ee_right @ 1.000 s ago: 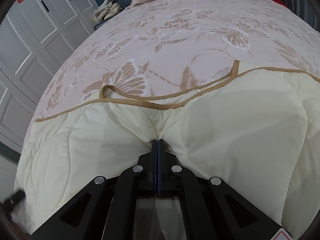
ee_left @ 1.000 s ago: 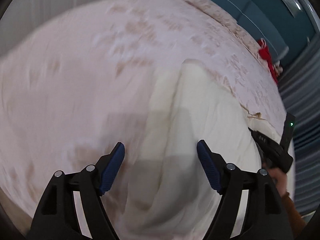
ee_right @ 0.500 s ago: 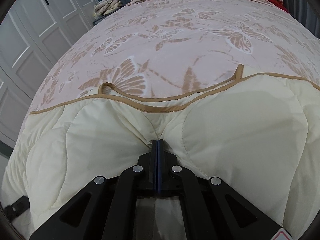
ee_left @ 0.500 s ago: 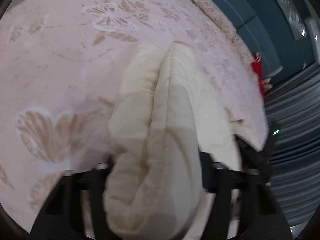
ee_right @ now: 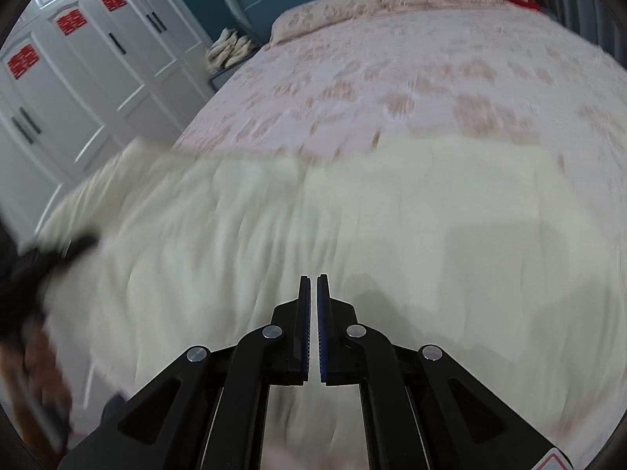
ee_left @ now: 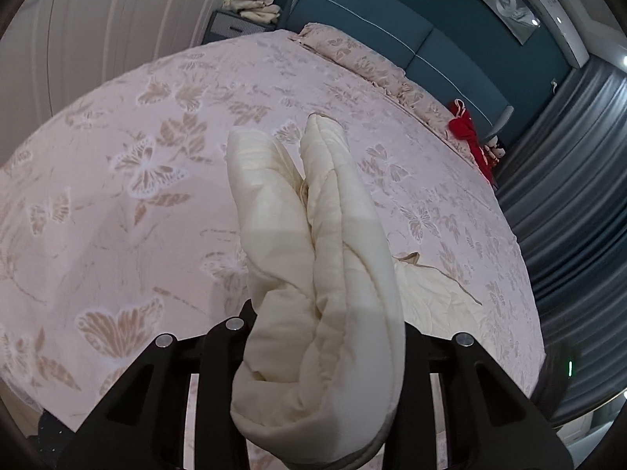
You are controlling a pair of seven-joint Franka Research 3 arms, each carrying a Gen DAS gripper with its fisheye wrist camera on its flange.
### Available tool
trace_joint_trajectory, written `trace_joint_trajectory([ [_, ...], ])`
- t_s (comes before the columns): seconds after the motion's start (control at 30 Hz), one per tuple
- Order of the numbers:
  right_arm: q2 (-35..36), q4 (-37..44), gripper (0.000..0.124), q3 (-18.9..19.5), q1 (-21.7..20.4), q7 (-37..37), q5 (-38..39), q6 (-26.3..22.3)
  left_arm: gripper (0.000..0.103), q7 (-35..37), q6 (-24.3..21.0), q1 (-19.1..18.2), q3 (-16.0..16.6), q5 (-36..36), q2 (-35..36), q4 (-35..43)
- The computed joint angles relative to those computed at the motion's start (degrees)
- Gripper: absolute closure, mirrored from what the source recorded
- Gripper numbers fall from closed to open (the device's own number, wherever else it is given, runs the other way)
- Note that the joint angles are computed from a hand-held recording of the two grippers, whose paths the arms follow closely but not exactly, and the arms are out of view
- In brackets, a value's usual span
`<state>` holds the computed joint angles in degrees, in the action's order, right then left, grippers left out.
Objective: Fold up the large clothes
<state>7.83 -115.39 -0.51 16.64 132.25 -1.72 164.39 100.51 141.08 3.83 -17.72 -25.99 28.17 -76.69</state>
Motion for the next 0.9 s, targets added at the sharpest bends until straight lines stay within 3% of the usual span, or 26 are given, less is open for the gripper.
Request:
trace_joint_trajectory([
  [0.23, -0.91, -5.25, 0.124, 1.76, 3.47, 7.95, -3.39, 1.68, 0.074, 1.26, 0.36, -0.45, -0.09, -1.04, -4.95, -5.51],
  [0.5, 3.65, -5.27, 0.124, 0.59, 4.35, 5.58, 1.26, 6.48, 0.074, 6.95, 2.56, -4.18, -0.59, -3.91, -12.52, -13.51],
  [0.63, 4.02, -5.64, 0.124, 2.82, 2.36, 0.43, 8.43, 8.49, 0.074, 7.65, 2.99, -7.53, -0.59, -3.25, -12.53, -12.88],
  [0.73, 0.84, -8.44, 0.124, 4.73, 1.01, -4.19, 14.64, 8.67, 0.074, 6.99, 2.86, -10.0, -0.83, -1.33, -11.41, -10.84],
  [0.8, -3.17, -12.38, 0.124, 4.05, 1.76, -4.28, 14.99, 9.63, 0.074, 5.38, 2.22, -11.83, -0.88, 0.99, -9.88, -8.64],
  [0.9, -10.92, -18.92, 0.124, 3.07, 1.19, 4.43, 4.06, 7.02, 0.074, 2.45, 1.07, -14.3, -0.76, 5.09, -7.18, -5.64],
])
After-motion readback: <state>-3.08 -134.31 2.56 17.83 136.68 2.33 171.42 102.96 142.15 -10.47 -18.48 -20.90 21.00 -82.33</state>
